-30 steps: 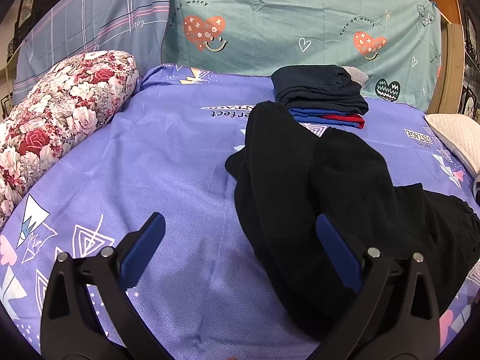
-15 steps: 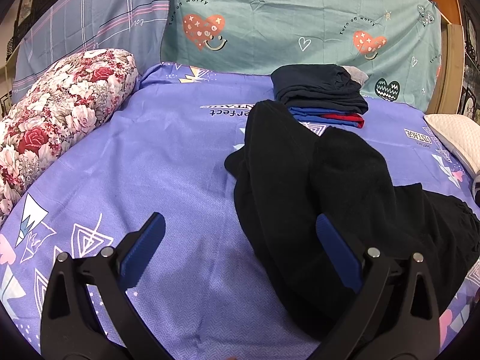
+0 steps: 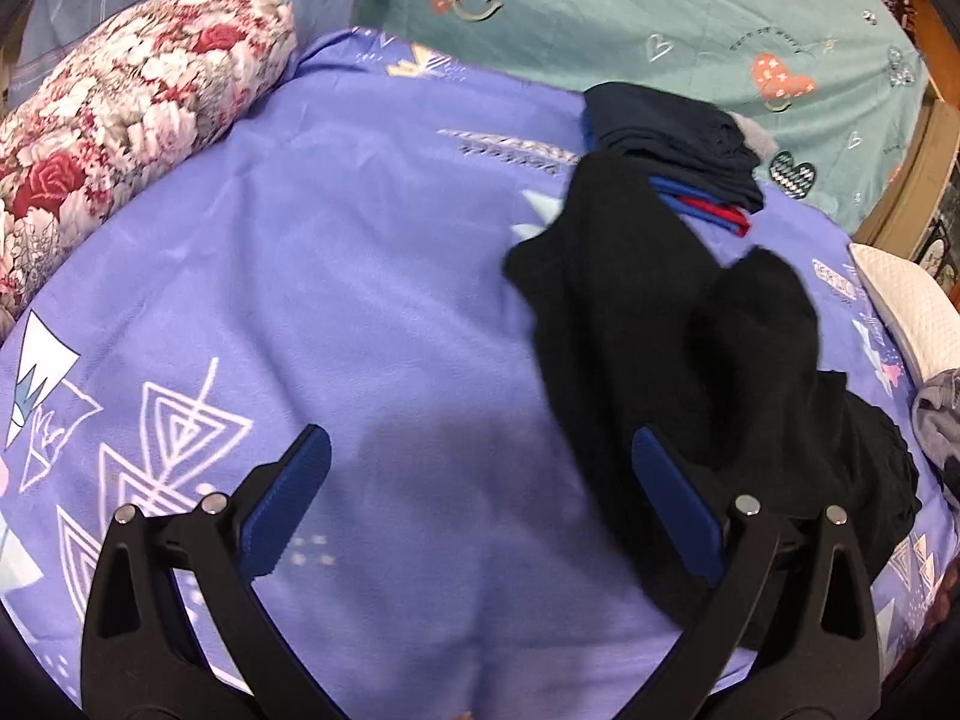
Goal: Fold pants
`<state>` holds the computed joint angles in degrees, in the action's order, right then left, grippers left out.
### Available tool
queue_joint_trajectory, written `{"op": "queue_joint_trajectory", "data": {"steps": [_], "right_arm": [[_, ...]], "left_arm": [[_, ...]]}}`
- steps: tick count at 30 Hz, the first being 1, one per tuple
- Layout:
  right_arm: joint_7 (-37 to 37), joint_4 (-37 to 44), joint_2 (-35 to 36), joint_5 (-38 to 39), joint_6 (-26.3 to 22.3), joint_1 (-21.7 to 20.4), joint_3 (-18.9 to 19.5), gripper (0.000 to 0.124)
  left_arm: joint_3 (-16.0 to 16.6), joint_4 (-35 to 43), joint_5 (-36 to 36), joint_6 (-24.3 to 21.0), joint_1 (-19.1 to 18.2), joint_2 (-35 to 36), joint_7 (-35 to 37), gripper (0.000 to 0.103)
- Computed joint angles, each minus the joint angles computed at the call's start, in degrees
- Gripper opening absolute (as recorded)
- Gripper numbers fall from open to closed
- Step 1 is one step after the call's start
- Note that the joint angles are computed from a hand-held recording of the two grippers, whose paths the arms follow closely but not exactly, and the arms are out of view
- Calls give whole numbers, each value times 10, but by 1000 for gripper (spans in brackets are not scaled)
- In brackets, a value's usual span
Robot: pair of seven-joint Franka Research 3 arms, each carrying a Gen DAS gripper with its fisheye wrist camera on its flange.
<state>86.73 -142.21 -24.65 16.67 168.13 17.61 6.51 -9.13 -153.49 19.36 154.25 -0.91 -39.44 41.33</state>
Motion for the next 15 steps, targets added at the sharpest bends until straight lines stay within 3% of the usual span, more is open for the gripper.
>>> {"op": "queue_joint_trajectory", "data": {"steps": [2,5,8,11,14,15], "right_arm": [[-43,-2,-18,55,-61,50,-60,102],[-103,0,-32,133,-148,93,-95,102],[-159,13,-22,202,-214,130,-103,102],[-188,29,-1,254,-246,143,-94,99],[-210,56,33,291,-265,143,-81,72],[-210,71,50,297,-272,138,-76,56]], "left_arm": [[2,3,6,-16,12,-1,1,101],[10,6,4,-22,16,2,1,101],[13,5,-4,-20,9,3,3,101],[9,0,-7,-19,0,3,9,101],[-2,-4,0,-19,6,1,-1,101],[-3,-6,1,-17,8,-2,-7,101]]}}
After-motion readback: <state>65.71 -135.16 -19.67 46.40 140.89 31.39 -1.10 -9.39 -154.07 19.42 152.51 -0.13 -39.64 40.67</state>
